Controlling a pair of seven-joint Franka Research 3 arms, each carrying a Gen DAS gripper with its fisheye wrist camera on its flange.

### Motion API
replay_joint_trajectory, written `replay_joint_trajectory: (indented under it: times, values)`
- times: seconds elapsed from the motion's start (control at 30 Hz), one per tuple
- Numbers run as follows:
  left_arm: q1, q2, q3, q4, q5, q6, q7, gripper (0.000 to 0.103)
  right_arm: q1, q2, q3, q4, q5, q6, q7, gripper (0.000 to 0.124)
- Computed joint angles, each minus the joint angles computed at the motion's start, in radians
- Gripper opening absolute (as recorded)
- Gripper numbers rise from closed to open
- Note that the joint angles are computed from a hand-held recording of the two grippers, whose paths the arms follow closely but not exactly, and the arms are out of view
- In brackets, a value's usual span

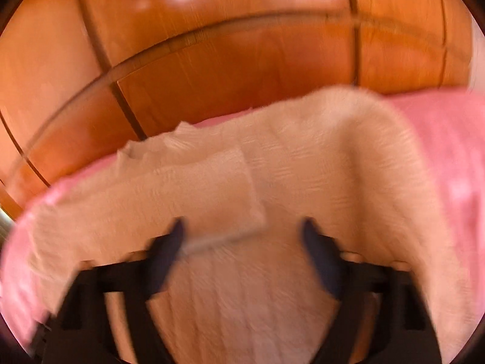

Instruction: Fold small clothes

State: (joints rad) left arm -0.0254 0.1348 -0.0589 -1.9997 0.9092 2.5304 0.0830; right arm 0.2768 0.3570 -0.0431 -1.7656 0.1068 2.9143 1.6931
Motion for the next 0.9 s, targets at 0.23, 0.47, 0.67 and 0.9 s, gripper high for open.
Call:
replay_joint_trajectory:
  times: [0.23, 0.47, 0.67, 0.9]
  values:
    - [0.001, 0.000, 0.001, -0.001, -0.002, 0.002, 0.003, 0.090, -0.115, -0.243, 0.127, -0.318, 0.238, 0.067, -0.259, 0.091]
    - [0.002, 0.006, -0.001, 0.008, -0.025, -0.005, 0.027, 0.091, -0.095, -0.491, 0.090, -0.613, 0.395, 0.195, -0.382, 0.101]
    - [0.002, 0.013, -0.001, 0.021, -0.056, -0.011, 0.056, 0.093, -0.375, -0.607, 0.216, -0.756, 0.135, 0.202, -0.077, 0.101]
    - [0.005, 0.009, 0.002, 0.016, -0.084, 0.007, 0.070, 0.098, -0.266, -0.621, 0.017, -0.764, 0.195, 0.078, -0.093, 0.077]
